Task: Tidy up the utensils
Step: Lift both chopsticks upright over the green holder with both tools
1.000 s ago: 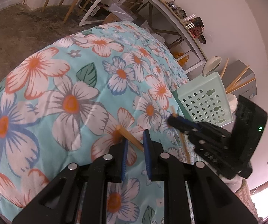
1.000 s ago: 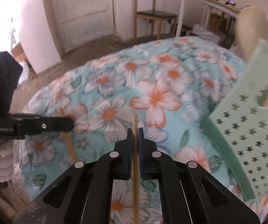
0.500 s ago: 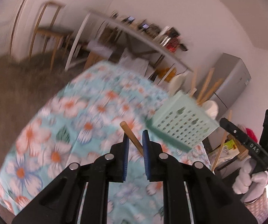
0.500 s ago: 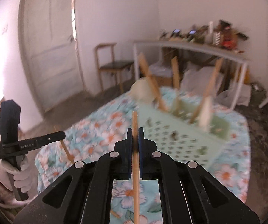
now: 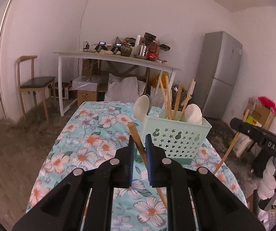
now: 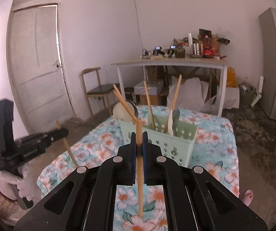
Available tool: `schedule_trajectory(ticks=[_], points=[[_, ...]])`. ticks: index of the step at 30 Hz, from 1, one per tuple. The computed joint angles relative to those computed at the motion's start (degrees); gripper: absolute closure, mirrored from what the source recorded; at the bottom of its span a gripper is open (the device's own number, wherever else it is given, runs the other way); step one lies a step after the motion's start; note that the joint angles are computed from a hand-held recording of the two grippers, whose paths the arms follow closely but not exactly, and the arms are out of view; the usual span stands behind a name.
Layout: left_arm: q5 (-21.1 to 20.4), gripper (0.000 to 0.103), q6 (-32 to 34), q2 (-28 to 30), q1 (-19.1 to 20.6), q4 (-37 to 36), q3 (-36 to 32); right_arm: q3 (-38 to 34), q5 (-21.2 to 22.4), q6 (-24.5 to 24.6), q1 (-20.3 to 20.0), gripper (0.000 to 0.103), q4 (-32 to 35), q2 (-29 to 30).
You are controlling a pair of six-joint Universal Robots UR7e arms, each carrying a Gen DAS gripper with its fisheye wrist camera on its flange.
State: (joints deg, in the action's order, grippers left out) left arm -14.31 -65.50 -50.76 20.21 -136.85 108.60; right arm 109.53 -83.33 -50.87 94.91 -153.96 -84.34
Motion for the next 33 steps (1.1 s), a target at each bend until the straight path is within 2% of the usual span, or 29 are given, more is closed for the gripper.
schedule_trajectory(ticks=[12,29,33], points=[[0.06,0.093,6.54,3.25,1.17,-1.51,-4.03,0.47,0.79,0.28,-0.67,0.099,-0.11,-0.92],[0.37,0.093,6.63,3.83,0.95,-1.15,-4.69,0.69,1.37,-0.01,-0.6,0.099,0.49,-1.65],[0.28,0.094,11.8,3.62,0.38,-8.49,-3.57,0.92,2.35,0.13,-0.43,0.099,0.02,-2.5]])
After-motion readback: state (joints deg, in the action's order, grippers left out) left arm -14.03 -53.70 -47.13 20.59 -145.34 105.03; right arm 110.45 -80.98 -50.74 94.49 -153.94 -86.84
